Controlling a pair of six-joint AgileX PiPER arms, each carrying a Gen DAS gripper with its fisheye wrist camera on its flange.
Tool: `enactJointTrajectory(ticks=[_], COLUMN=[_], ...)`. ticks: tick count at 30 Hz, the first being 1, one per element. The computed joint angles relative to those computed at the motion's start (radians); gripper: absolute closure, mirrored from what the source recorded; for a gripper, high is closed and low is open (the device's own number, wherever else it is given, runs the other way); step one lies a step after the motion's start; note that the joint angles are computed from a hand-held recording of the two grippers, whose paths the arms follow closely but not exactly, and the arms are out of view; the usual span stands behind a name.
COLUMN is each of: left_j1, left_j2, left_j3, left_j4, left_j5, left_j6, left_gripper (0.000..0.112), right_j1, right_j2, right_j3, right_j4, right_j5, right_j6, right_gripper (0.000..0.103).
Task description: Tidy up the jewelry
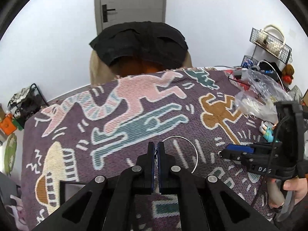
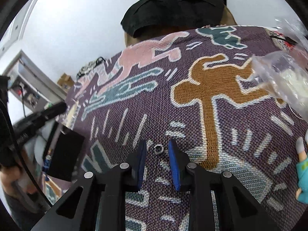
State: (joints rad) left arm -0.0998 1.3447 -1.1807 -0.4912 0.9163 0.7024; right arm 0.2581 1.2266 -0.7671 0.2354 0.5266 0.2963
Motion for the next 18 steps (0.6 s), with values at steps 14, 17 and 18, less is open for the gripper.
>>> enactJointTrajectory(ticks=[14, 17, 18], left_j1=[0.317, 0.379, 0.393], left_j2=[-0.029, -0.023, -0.021], left_j3=[-0.071, -0.075, -0.074], left_j4=[-0.151, -0.178, -0.184], left_j5=[0.184, 0.216, 0.224], left_j6=[0.183, 0.22, 0.229], left_gripper=[0.11, 0.11, 0.11], right_j1=[0.191, 0.221, 0.23], right_j2=[0.071, 0.051, 0.045], right_j3=[-0.12, -0.157, -0.172], right_j4=[-0.39, -0.421, -0.43], right_j5=[0.13, 0.165, 0.178], right_j6=[0.337, 0.376, 0.386], right_gripper=[0.092, 0.092, 0.092])
